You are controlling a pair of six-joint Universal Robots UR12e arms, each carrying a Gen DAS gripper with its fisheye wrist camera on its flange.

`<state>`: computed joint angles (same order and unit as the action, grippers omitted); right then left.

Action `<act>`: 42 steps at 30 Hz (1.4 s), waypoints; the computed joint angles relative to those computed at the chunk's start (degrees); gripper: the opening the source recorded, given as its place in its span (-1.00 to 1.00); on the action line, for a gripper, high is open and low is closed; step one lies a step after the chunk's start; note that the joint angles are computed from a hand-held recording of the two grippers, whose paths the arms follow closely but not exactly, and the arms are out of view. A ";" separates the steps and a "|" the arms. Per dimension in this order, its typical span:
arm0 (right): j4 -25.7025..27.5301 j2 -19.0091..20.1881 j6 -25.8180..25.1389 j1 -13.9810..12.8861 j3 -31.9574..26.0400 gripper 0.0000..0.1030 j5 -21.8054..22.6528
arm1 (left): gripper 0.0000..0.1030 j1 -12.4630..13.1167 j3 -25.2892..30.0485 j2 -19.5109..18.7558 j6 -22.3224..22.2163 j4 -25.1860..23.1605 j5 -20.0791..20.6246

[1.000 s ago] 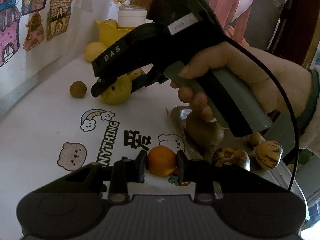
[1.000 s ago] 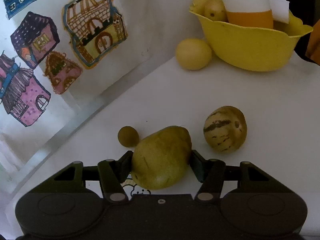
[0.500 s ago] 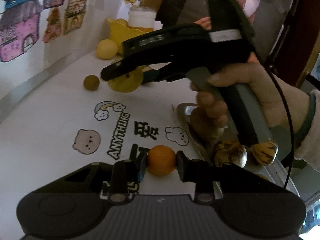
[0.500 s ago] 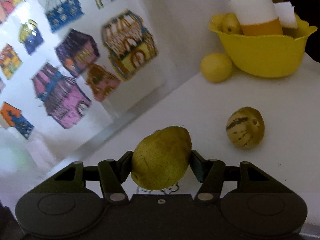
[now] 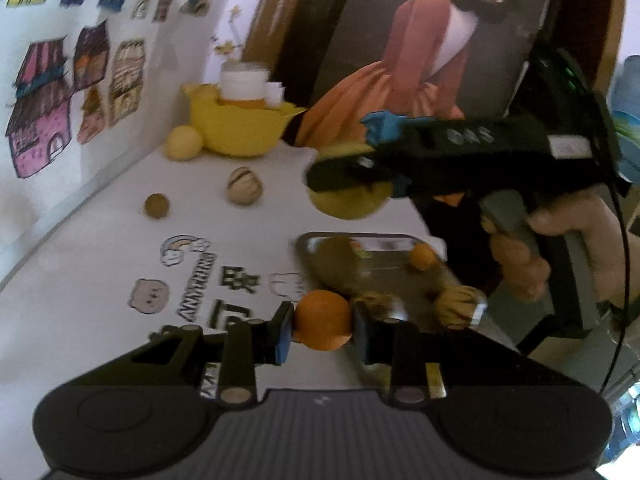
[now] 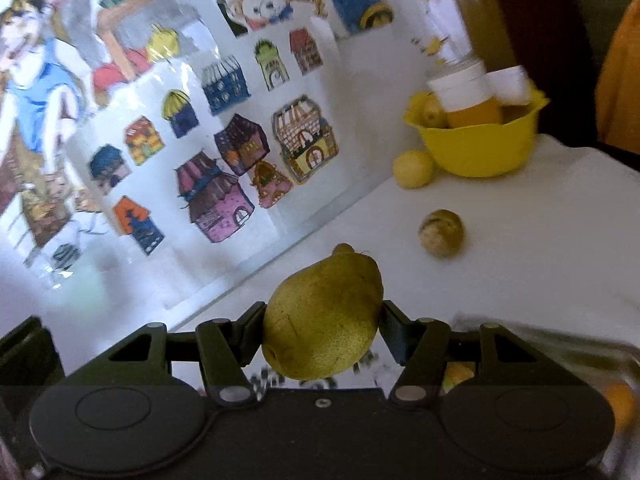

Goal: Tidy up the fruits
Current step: 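Carry the orange with the left tool while the right tool carries the green pear to the tray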

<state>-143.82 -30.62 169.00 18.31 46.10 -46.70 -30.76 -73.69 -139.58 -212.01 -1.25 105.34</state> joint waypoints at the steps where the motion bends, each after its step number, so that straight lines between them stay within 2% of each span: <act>1: -1.06 -1.29 -0.15 -0.44 2.28 0.21 -0.01 | -0.34 -0.37 0.16 -0.02 0.16 0.32 -0.03; 6: -6.82 -7.99 -0.66 -2.82 14.52 0.21 -1.19 | -0.34 -1.92 1.25 -0.57 0.11 1.59 -1.51; 9: -9.60 -11.21 0.63 -4.21 20.95 0.21 -1.72 | -0.34 -2.57 2.10 -1.22 -0.04 2.44 -4.16; 12: -12.03 -13.45 1.56 -5.51 26.03 0.21 -1.97 | -0.34 -3.17 3.05 -2.04 -0.07 2.58 -5.55; 17: -14.57 -15.49 0.92 -6.83 31.73 0.21 -4.53 | -0.34 -4.08 5.14 -3.38 0.63 -0.06 -6.69; 24: -17.24 -15.47 -0.61 -7.20 34.71 0.21 -6.83 | -0.34 -5.00 6.98 -4.15 1.08 -6.64 -4.57; 28: -17.64 -14.89 -0.79 -6.84 34.53 0.21 -7.96 | -0.34 -5.23 7.29 -4.30 1.87 -8.61 -3.81; 33: -17.10 -14.25 -1.28 -6.68 33.79 0.21 -8.13 | -0.34 -5.18 7.24 -4.23 2.25 -9.57 -4.45; 42: -16.75 -13.84 -5.34 -6.14 33.13 0.21 -10.92 | -0.33 -5.12 6.77 -4.00 0.65 -10.43 -4.39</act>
